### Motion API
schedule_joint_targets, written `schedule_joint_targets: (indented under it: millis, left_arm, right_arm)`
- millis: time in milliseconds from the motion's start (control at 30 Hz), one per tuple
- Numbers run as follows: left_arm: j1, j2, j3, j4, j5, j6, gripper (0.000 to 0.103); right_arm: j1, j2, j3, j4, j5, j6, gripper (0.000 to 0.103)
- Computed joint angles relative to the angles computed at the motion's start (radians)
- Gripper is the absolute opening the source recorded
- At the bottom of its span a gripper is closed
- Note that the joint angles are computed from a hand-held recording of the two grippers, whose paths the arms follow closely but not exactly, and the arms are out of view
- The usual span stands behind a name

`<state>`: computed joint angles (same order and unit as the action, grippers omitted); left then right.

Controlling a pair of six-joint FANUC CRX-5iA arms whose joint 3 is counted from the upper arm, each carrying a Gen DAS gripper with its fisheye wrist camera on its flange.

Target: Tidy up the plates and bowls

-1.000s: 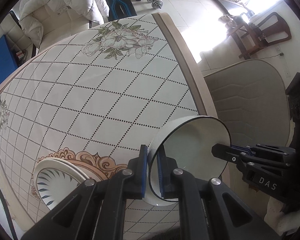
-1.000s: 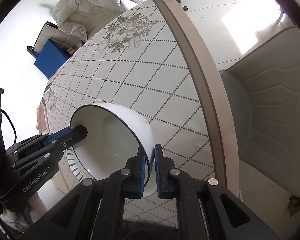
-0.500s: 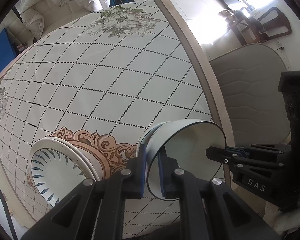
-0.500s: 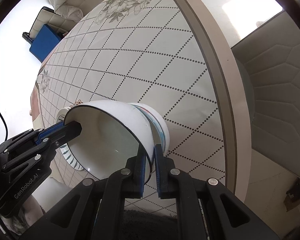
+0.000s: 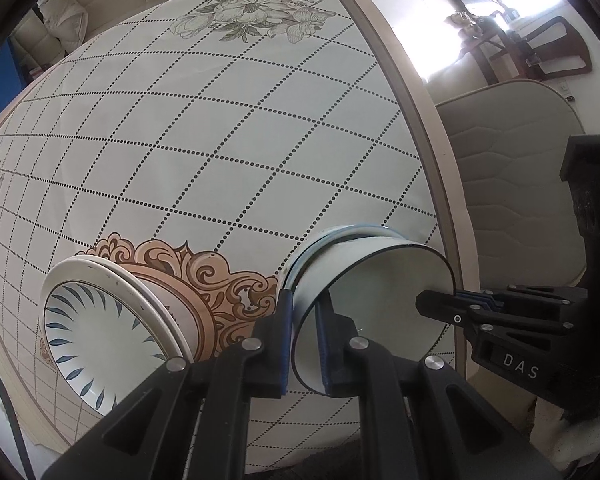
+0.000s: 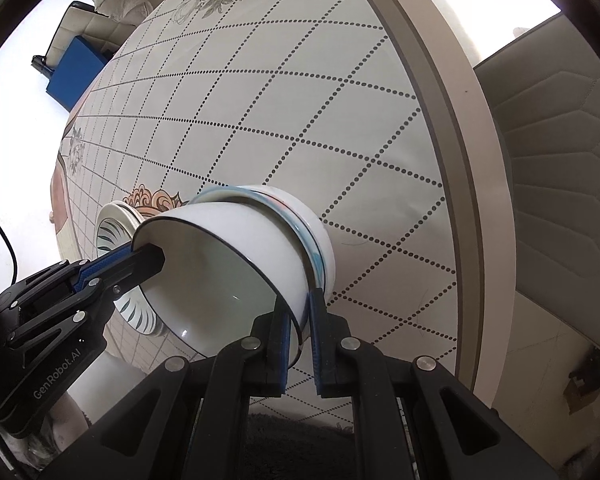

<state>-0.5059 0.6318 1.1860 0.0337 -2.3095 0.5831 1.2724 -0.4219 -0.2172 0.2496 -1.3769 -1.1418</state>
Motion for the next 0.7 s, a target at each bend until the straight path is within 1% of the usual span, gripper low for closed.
schedule_joint_targets:
  millis: [167, 333, 533, 700]
  left_arm:
    - [-0.014, 0.006, 0.009, -0.027, -0.01, 0.001, 0.009]
    - [-0.035, -0.008, -0.022, -0.063, 0.021, -0.009, 0.009]
    - [-0.042, 0.028, 0.029, -0.081, -0.016, -0.01, 0.009]
    - [-0.046, 0.03, 0.03, -0.086, -0.016, -0.01, 0.009]
  right_arm:
    - [-0.02, -0.011, -0.007, -0.019, 0.021, 0.0, 0.01]
    - [-0.043, -0.032, -0.024, -0.049, 0.055, 0.007, 0.011]
    - [-0.046, -0.061, -0.056, -0.046, 0.094, -0.024, 0.011]
    - [-0.046, -0.069, -0.066, -0.047, 0.105, -0.036, 0.012]
